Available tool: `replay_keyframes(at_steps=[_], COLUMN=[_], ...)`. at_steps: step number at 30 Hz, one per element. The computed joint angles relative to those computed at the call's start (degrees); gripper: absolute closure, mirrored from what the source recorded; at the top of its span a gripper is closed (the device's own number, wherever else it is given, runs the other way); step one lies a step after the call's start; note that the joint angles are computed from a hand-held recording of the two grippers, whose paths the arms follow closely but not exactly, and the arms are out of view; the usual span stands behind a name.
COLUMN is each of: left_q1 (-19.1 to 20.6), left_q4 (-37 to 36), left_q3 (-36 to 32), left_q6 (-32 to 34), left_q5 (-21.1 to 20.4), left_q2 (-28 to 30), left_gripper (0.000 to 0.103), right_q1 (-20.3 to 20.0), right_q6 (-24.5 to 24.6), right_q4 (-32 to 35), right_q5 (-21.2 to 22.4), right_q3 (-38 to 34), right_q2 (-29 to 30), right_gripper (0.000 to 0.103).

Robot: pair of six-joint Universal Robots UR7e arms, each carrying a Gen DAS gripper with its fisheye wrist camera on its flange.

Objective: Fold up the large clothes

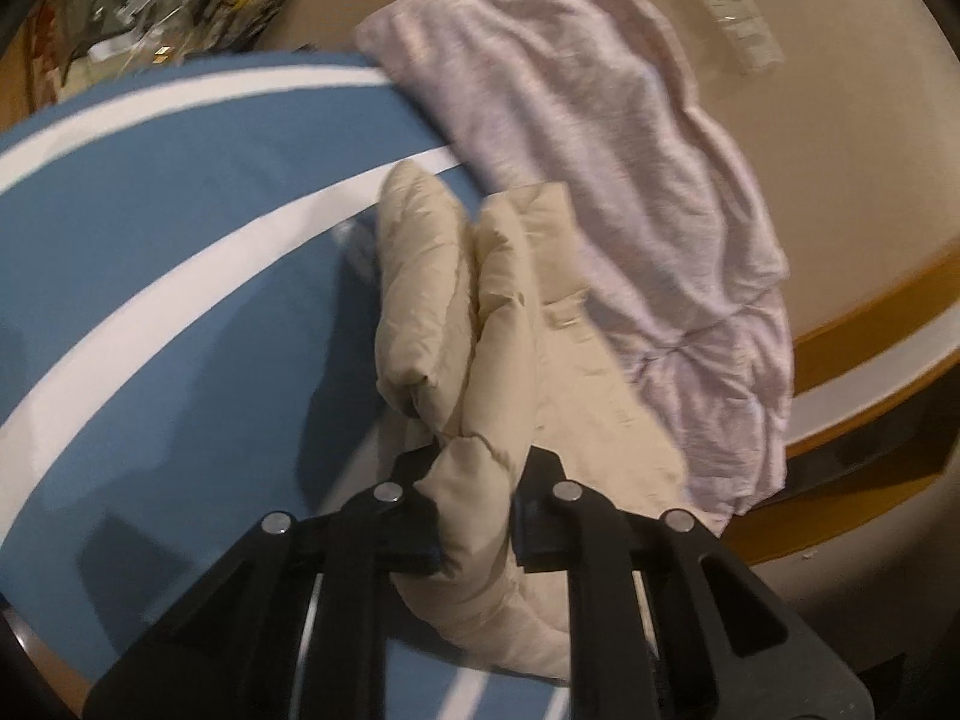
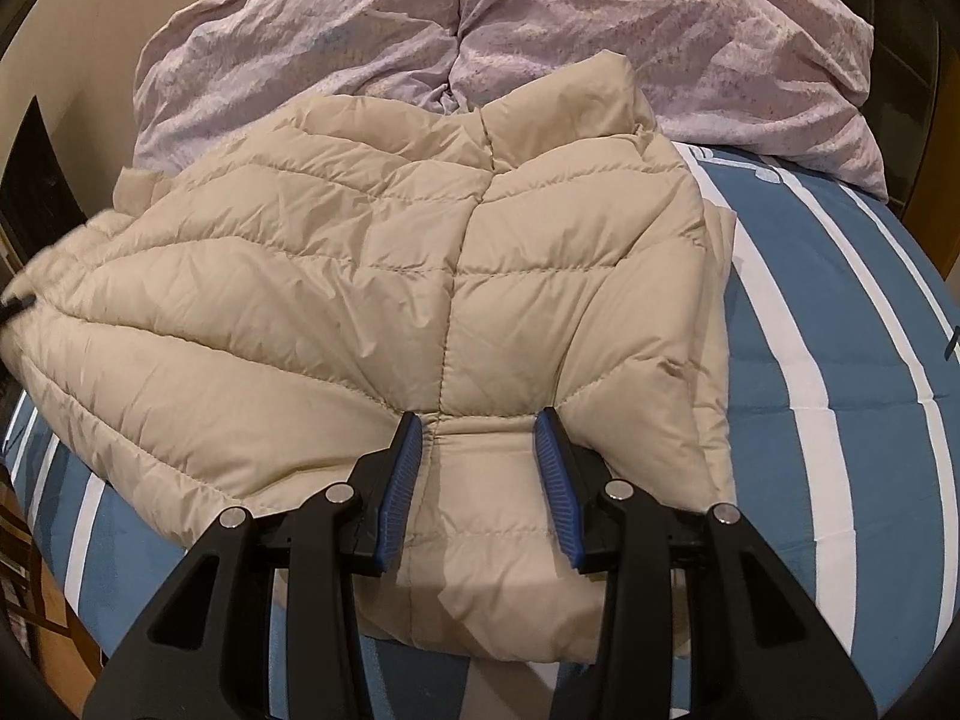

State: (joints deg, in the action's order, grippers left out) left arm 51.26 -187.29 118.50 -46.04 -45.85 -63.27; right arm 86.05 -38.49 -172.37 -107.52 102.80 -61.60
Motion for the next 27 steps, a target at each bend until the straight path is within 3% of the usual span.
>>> replay_keyframes(at_steps=[12, 27], left_q1=[-5.65, -8.23], left_q4=[0.07, 7.68], left_q3=[-10.62, -25.81], left_q6=[9.02, 14.06], left_q5=[-3.82, -16.23], left_q2=[6.09, 19.39], left_gripper=[0.088, 0.088], right_q1=[-0.57, -0.59], right_q6=[-0.17, -0.01], right_q4=[0.63, 1.21], right_q5=[1.31, 1.84], right_q3=[-0.29, -0.92], right_q2=[-0.11, 0.27], right_gripper=[0.061, 0.061])
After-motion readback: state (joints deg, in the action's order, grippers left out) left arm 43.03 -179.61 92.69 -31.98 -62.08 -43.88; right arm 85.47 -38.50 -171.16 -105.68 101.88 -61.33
